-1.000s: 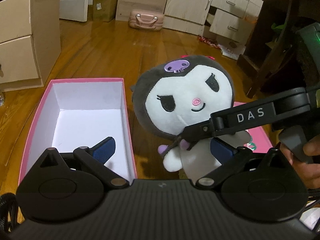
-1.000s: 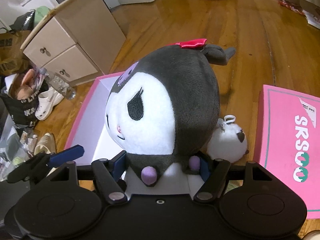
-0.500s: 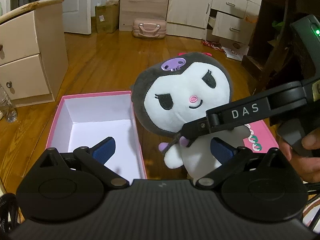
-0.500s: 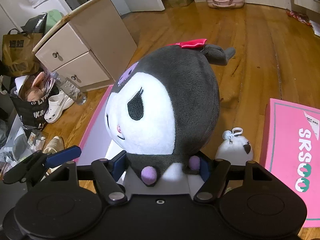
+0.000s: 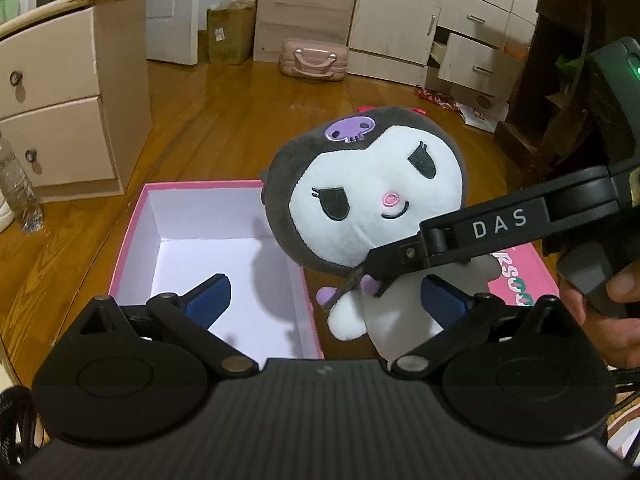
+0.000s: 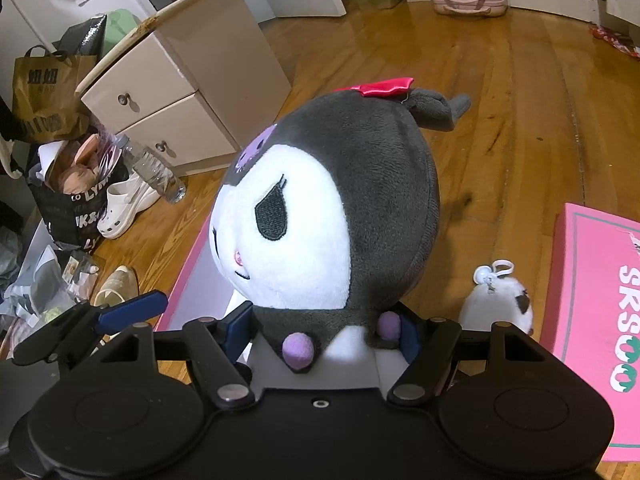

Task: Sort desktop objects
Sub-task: 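Lift the Kuromi plush with the right tool and carry it over the open pink box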

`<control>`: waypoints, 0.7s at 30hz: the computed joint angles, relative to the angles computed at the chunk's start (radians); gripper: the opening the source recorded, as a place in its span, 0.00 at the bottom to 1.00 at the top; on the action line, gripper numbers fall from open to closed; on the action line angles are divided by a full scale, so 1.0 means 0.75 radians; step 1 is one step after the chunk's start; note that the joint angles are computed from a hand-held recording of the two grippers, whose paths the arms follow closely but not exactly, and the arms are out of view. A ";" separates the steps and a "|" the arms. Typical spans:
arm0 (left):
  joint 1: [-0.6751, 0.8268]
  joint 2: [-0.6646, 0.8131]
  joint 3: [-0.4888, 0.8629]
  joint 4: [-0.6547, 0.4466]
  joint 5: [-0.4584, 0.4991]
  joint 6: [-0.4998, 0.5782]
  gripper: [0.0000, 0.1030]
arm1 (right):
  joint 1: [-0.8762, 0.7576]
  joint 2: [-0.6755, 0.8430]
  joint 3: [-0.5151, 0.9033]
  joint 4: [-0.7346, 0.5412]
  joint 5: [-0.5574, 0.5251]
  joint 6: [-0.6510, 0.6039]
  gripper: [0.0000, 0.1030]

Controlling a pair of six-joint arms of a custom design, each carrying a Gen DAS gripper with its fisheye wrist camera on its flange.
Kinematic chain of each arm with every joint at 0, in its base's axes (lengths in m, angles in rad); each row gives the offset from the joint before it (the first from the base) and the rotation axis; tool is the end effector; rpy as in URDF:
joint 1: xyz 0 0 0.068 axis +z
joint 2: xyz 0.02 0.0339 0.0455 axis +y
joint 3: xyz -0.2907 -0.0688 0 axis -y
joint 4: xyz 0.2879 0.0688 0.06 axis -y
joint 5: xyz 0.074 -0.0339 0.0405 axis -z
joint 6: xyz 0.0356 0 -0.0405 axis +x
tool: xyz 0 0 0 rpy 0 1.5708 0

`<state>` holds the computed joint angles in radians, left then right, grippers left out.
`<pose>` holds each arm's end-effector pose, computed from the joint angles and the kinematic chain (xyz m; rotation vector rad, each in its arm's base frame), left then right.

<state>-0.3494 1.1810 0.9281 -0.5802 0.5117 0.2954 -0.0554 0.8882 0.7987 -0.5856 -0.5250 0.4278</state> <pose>0.2514 -0.1102 0.2907 0.9684 2.1501 -0.6380 0.2112 0.0062 0.3076 0.2547 2.2400 0.7893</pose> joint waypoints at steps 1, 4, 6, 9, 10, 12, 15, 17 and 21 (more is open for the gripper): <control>0.009 0.004 0.004 -0.005 0.003 0.004 1.00 | 0.009 0.006 0.003 0.005 0.003 0.006 0.73; 0.037 0.015 0.018 -0.019 0.012 0.019 1.00 | 0.034 0.021 0.010 0.022 0.007 0.028 0.73; 0.051 0.018 0.022 -0.022 0.012 0.028 1.00 | 0.055 0.031 0.017 0.031 0.015 0.040 0.73; 0.083 0.035 0.027 -0.019 0.024 0.043 1.00 | 0.102 0.040 0.026 0.046 0.055 0.040 0.73; 0.094 0.044 0.030 -0.019 0.022 0.045 1.00 | 0.115 0.043 0.027 0.051 0.067 0.040 0.73; 0.114 0.060 0.035 -0.020 0.011 0.052 1.00 | 0.138 0.056 0.034 0.059 0.082 0.046 0.73; 0.132 0.084 0.042 -0.021 -0.017 0.067 1.00 | 0.166 0.079 0.046 0.072 0.090 0.058 0.73; 0.147 0.093 0.044 -0.018 -0.017 0.070 1.00 | 0.192 0.096 0.060 0.080 0.106 0.064 0.73; 0.184 0.102 0.039 0.004 -0.014 0.071 1.00 | 0.240 0.136 0.086 0.106 0.132 0.089 0.73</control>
<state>-0.2117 1.2573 0.9576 -0.5774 0.5009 0.3484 0.1248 0.9900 0.8634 -0.5058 -0.4257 0.4946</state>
